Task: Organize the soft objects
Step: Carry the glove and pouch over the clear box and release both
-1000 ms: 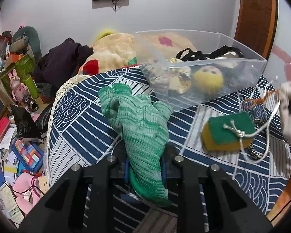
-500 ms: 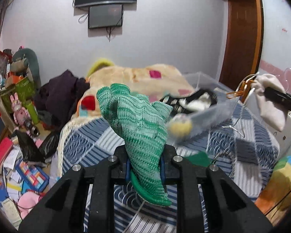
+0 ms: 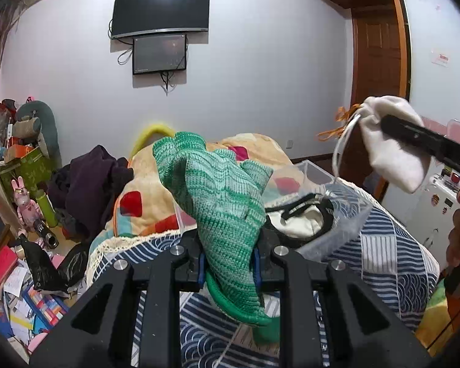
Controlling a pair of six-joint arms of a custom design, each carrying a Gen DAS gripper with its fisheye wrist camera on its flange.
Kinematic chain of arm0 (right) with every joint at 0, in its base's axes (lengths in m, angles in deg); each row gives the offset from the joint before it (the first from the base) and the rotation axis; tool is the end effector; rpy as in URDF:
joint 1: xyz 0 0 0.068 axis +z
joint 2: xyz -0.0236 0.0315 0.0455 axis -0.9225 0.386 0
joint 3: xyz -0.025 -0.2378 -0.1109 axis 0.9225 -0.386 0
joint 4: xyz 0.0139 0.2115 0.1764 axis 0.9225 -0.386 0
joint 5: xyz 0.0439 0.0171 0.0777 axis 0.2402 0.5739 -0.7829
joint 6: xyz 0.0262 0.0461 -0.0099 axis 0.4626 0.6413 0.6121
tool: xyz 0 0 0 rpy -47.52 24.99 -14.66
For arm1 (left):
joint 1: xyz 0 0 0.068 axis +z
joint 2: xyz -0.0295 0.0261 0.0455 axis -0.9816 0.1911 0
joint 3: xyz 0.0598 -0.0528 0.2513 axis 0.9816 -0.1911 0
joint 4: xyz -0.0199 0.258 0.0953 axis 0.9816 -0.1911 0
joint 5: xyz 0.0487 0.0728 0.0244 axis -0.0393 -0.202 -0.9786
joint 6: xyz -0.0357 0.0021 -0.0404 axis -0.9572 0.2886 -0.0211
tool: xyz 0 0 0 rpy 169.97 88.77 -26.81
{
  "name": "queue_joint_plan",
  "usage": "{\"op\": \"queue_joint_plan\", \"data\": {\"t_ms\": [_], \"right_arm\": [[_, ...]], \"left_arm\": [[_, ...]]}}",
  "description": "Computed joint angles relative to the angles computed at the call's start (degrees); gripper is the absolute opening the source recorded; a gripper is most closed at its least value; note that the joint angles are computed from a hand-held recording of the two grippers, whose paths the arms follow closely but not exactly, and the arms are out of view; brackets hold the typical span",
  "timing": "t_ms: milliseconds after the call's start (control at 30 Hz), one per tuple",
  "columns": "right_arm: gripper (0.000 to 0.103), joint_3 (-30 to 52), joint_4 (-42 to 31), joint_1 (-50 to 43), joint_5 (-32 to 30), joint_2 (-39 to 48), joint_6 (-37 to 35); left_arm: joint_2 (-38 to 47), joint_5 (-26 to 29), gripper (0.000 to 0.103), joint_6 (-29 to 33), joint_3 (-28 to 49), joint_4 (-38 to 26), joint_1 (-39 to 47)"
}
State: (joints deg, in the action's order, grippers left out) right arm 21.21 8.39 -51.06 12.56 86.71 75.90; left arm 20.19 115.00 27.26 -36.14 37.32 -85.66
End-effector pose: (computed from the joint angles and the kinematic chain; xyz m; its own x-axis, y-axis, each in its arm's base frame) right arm 0.2351 0.0542 0.1924 -0.2852 0.0850 -0.9547 0.1485 0.9880 0.0436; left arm 0.3715 -0.0618 0.1548 -0.3459 0.2737 -0.8975 0.6550 0.7553 -0.0221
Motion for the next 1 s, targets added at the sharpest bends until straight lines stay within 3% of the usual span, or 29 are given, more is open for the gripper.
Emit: {"op": "queue_joint_plan", "data": {"t_ms": [233, 567, 700, 867, 1000], "right_arm": [[0.022, 4.29, 3.25, -2.06, -4.41, 12.8, 0.48], [0.022, 12.45, -2.73, -3.72, -8.07, 26.85, -0.02], [0.025, 11.04, -3.66, -3.66, -7.9, 25.72, 0.9], [0.028, 10.8, -7.22, -4.19, -8.87, 23.28, 1.11], [0.047, 10.15, -8.11, -4.2, -9.38, 21.22, 1.05]], "left_arm": [[6.88, -1.32, 0.022, -1.99, 7.19, -3.15, -2.29], [15.27, -5.84, 0.022, -0.54, 14.31, -7.84, -6.74], [15.77, -7.43, 0.023, 0.11, 14.54, -8.28, -7.9], [15.01, -6.66, 0.033, 0.61, 13.88, -8.73, -7.46], [13.27, -6.21, 0.046, 0.89, 11.92, -8.26, -7.12]]}}
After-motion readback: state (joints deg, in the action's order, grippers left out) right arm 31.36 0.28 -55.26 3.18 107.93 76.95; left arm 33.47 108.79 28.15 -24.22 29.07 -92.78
